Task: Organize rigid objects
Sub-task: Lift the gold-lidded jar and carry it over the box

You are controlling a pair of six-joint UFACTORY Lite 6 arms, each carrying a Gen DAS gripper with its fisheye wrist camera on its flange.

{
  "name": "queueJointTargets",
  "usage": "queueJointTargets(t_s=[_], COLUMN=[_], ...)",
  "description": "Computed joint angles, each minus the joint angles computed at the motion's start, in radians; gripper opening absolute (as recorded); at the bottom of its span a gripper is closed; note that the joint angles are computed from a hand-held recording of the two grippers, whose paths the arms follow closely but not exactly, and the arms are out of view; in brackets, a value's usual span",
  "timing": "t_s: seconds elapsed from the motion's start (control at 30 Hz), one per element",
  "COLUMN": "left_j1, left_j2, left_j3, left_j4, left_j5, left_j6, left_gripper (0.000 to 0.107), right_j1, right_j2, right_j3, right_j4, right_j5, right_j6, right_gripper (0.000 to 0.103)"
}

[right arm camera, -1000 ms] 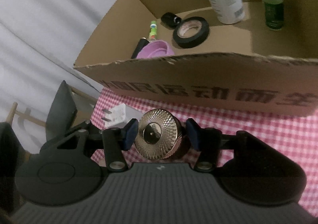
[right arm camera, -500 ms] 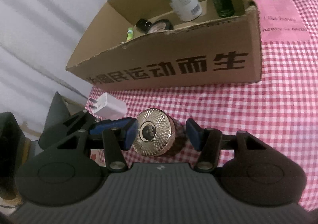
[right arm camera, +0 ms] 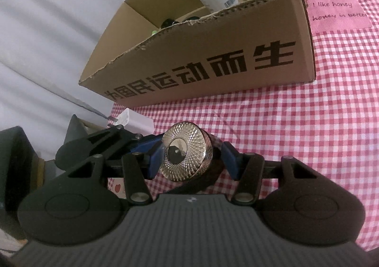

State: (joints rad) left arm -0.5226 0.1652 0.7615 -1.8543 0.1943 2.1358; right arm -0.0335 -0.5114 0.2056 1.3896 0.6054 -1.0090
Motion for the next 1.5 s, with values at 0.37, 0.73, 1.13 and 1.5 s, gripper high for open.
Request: queueJointTargets(t_s=[0.37,0.73,1.13,1.5], left_j1=[-0.010,0.019,0.131,0.216], left_j2=[-0.080,-0.344,0.072,0.667], left_j3=[-0.051,-0.011,0.570,1.246], left_j4=[0.073,0.627,1.131,1.346], left_j5=[-0.006,-0.014,0.193,0.593], left_j6=[-0.108,-0.667,-1.230,-1.538], left_gripper=[0.057,0.057,0.057,0.057], right_j1=[0.030,0.144,0.017,0.010], right_j2=[-0.091,-0.293,0.270,0.805], right_j3=[-0.014,0.200,0.749,1.144], right_j4=[-0.084,-0.437,-0.384,-0.576], right_j5=[-0.006,-0.004,0.121,0.253], right_j6=[0.125,0.529,0.318,0.497], right_gripper=[0.052,0.053,0.056,0.058])
